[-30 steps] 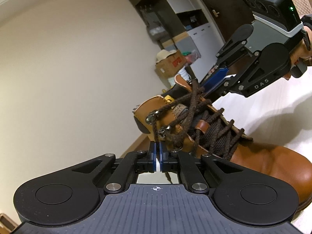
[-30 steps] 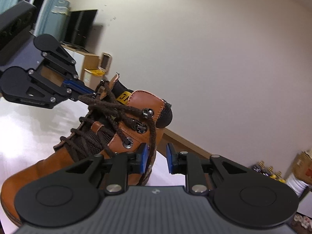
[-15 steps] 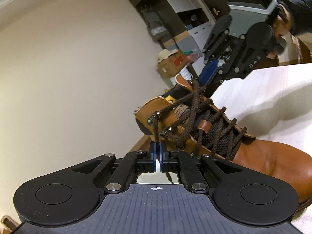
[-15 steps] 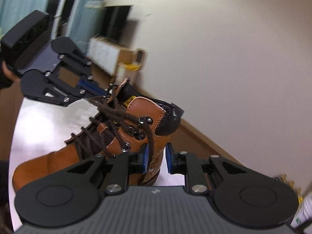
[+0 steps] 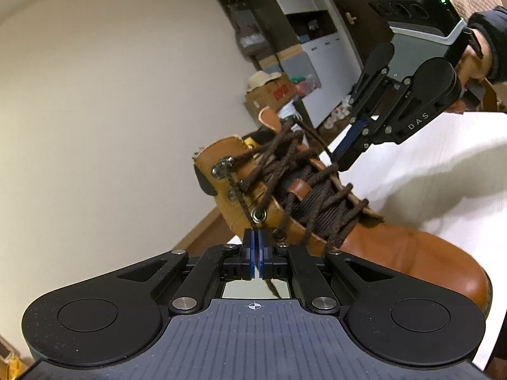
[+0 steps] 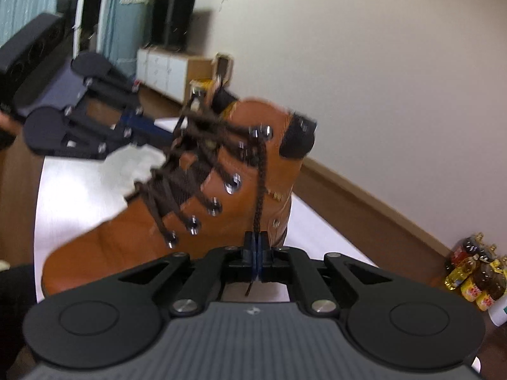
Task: Lace up shoes with both hands
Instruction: 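Open both grippers and release the boot onto the table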
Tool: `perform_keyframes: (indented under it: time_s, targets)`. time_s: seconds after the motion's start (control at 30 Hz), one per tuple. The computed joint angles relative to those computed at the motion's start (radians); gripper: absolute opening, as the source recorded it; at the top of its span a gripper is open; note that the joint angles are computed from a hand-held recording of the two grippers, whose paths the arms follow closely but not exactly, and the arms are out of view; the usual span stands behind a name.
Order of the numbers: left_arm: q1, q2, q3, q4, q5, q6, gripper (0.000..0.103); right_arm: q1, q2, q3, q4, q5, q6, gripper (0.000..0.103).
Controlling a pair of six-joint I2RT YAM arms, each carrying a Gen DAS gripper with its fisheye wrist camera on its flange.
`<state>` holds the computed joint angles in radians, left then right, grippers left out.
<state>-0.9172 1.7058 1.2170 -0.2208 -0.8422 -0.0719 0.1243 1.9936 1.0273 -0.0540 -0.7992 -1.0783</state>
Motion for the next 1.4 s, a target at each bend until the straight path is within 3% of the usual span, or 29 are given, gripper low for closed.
perform_keyframes:
  time_s: [0.07,0.3,0.5,0.67,0.93,1.4]
  targets:
    - [-0.014,-0.013,-0.022,-0.022,-0.01,-0.057,0.007,-0.014,-0.047,-0.085,0.109,0.022,0.086,0.014]
    - [-0.113,-0.018,-0.064,-0.143,-0.03,-0.354,0.007,-0.078,-0.17,-0.325,0.225,0.037,0.289,0.015]
    - [-0.169,0.052,-0.006,-0.28,-0.027,-0.588,0.007,-0.111,-0.276,-0.58,0.292,0.014,0.307,0.017]
    - [-0.213,0.12,0.078,-0.393,-0.046,-0.769,0.007,-0.051,-0.312,-0.785,0.569,0.086,0.402,0.016]
    - [-0.242,0.181,0.158,-0.462,-0.051,-0.874,0.008,-0.037,-0.34,-0.884,0.652,0.074,0.427,0.02]
    - [-0.25,0.24,0.235,-0.541,-0.059,-0.941,0.006,-0.016,-0.305,-0.931,0.797,0.088,0.548,0.028]
